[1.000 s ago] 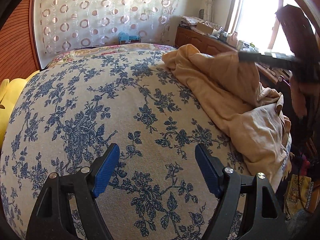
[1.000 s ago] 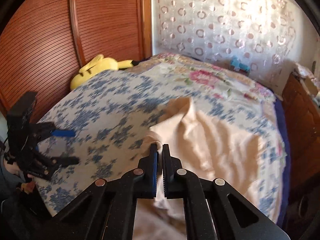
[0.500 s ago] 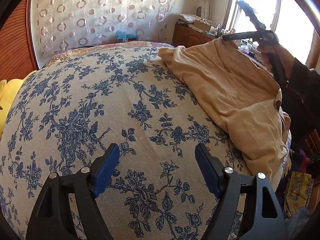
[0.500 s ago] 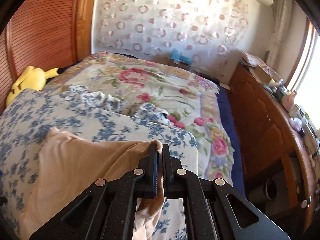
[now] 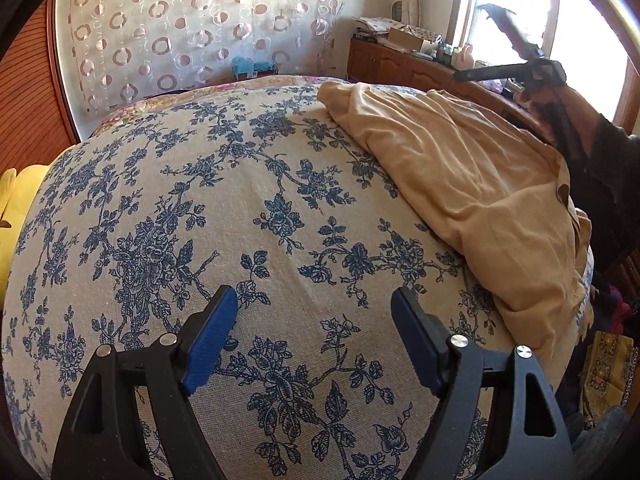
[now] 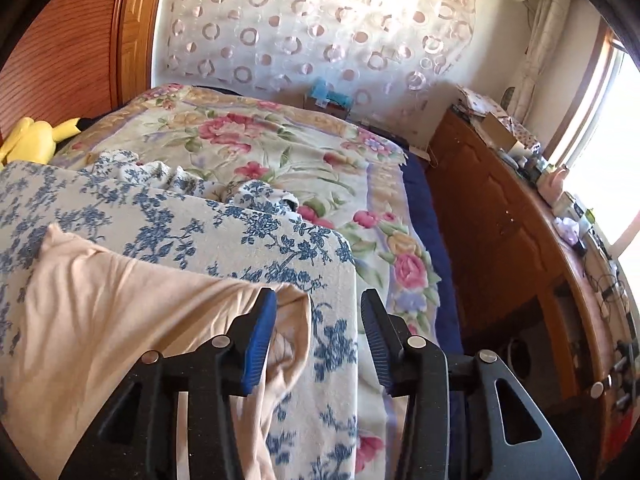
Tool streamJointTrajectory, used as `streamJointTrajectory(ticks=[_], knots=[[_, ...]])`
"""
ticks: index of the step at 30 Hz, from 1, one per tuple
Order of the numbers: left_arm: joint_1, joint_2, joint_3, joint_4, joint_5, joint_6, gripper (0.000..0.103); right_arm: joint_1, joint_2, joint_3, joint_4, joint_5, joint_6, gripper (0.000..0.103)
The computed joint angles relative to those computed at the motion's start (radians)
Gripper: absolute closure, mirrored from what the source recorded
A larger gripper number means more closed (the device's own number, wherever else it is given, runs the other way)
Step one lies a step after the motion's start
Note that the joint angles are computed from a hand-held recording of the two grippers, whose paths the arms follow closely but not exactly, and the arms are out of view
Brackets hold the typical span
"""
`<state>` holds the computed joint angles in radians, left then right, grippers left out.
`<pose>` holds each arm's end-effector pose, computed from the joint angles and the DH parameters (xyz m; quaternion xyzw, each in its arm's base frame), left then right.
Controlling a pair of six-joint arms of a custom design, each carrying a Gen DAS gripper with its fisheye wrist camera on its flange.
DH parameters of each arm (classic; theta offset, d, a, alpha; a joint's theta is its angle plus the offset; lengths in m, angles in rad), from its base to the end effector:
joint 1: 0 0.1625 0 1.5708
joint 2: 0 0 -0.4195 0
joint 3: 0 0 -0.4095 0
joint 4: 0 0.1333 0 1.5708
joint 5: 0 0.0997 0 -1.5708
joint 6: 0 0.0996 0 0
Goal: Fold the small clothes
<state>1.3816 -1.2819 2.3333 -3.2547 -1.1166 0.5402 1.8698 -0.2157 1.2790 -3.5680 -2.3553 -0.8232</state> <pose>0.0881 -0.4812 0.1959 0.2649 0.8901 -0.2610 0.2636 0.2736 -0.6741 -0.0674 0.2934 -0.7902 0.3133 0.4375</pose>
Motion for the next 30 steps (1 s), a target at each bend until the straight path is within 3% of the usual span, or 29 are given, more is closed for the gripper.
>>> streamJointTrajectory(ticks=[5, 10, 13, 15, 22, 24, 25, 26, 27, 30], knots=[[-0.024, 0.018, 0.012, -0.031, 0.059, 0.022, 0.023, 0.0, -0.154, 0.316, -0.048, 0.179, 0.068, 0.056], [-0.026, 0.02, 0.014, -0.039, 0.067, 0.022, 0.023, 0.002, -0.211, 0.553, -0.147, 0.248, 0.124, 0.056], [-0.035, 0.01, 0.025, -0.029, 0.063, 0.002, 0.023, 0.003, -0.195, 0.631, -0.239, 0.255, 0.139, 0.056], [-0.045, -0.012, 0.039, -0.002, 0.024, -0.023, 0.023, 0.004, -0.184, 0.666, -0.285, 0.259, 0.149, 0.048], [-0.136, -0.083, 0.128, 0.064, -0.083, -0.085, 0.026, -0.011, -0.144, 0.696, -0.395, 0.207, 0.121, 0.047], [-0.154, -0.089, 0.141, 0.088, -0.101, -0.097, 0.03, -0.021, -0.15, 0.707, -0.384, 0.212, 0.133, 0.059], [-0.164, -0.087, 0.146, 0.095, -0.108, -0.104, 0.034, -0.028, -0.158, 0.723, -0.389, 0.229, 0.138, 0.084], [-0.169, -0.082, 0.147, 0.108, -0.111, -0.111, 0.037, -0.034, -0.166, 0.739, -0.394, 0.24, 0.147, 0.1], [-0.176, -0.081, 0.148, 0.121, -0.11, -0.122, 0.043, -0.039, -0.173, 0.757, -0.407, 0.247, 0.152, 0.1], [-0.179, -0.067, 0.152, 0.149, -0.126, -0.139, 0.048, -0.057, -0.19, 0.821, -0.495, 0.296, 0.165, 0.101]])
